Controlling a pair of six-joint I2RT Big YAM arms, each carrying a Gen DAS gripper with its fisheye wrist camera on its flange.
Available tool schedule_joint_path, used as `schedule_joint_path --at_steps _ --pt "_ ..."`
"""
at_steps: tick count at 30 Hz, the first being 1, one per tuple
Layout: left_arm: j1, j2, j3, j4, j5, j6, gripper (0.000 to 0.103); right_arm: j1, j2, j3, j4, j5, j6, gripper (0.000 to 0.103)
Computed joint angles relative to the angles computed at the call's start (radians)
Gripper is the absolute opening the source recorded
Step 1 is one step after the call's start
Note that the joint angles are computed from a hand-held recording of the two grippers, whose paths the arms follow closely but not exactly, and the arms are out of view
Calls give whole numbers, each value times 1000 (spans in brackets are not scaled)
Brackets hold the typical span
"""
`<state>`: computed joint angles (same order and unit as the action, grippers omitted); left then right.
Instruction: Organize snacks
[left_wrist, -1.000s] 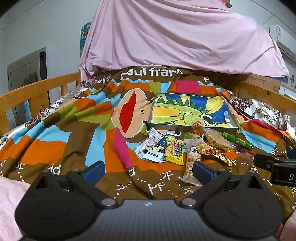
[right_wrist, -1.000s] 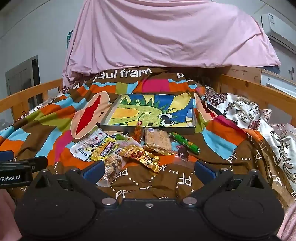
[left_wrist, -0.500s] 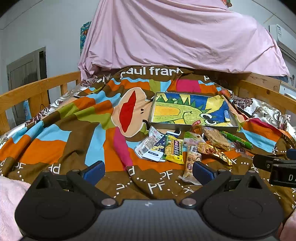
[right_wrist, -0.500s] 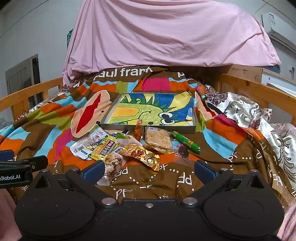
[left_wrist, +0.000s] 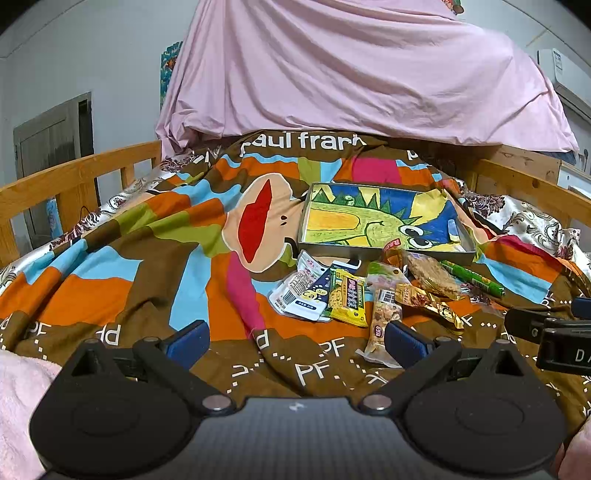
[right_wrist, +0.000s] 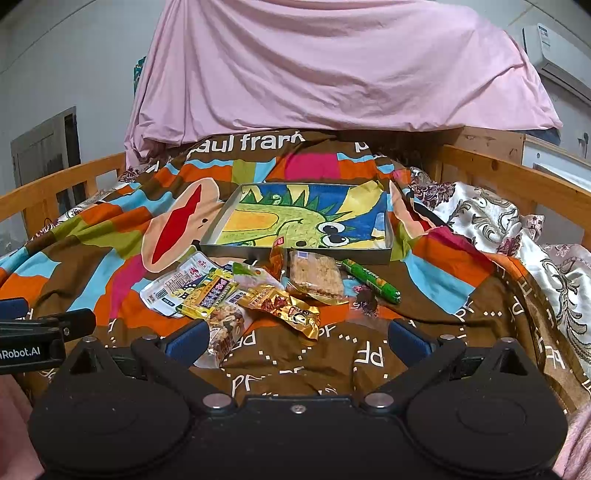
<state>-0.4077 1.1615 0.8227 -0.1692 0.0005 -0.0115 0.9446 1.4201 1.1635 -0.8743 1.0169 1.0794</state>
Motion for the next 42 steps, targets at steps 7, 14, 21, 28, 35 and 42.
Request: schedule_joint_path --at_steps 7,14,21,28,35,42 --pt "0 0 1 -1 1 0 103 0 0 0 0 -1 1 102" --pt "0 0 1 -3 1 -1 103 0 1 0 -1 -2 1 102" --pt "0 0 1 -3 1 -1 103 0 1 0 -2 -3 3 102" --pt "0 0 2 -5 0 -1 103 -1 1 0 -2 -5 2 102" --pt "2 -3 -1 -14 -1 -1 103 -2 3 3 -6 -7 4 103" --pt "-2 13 4 -19 -3 -2 103 -4 9 10 -14 -16 10 103"
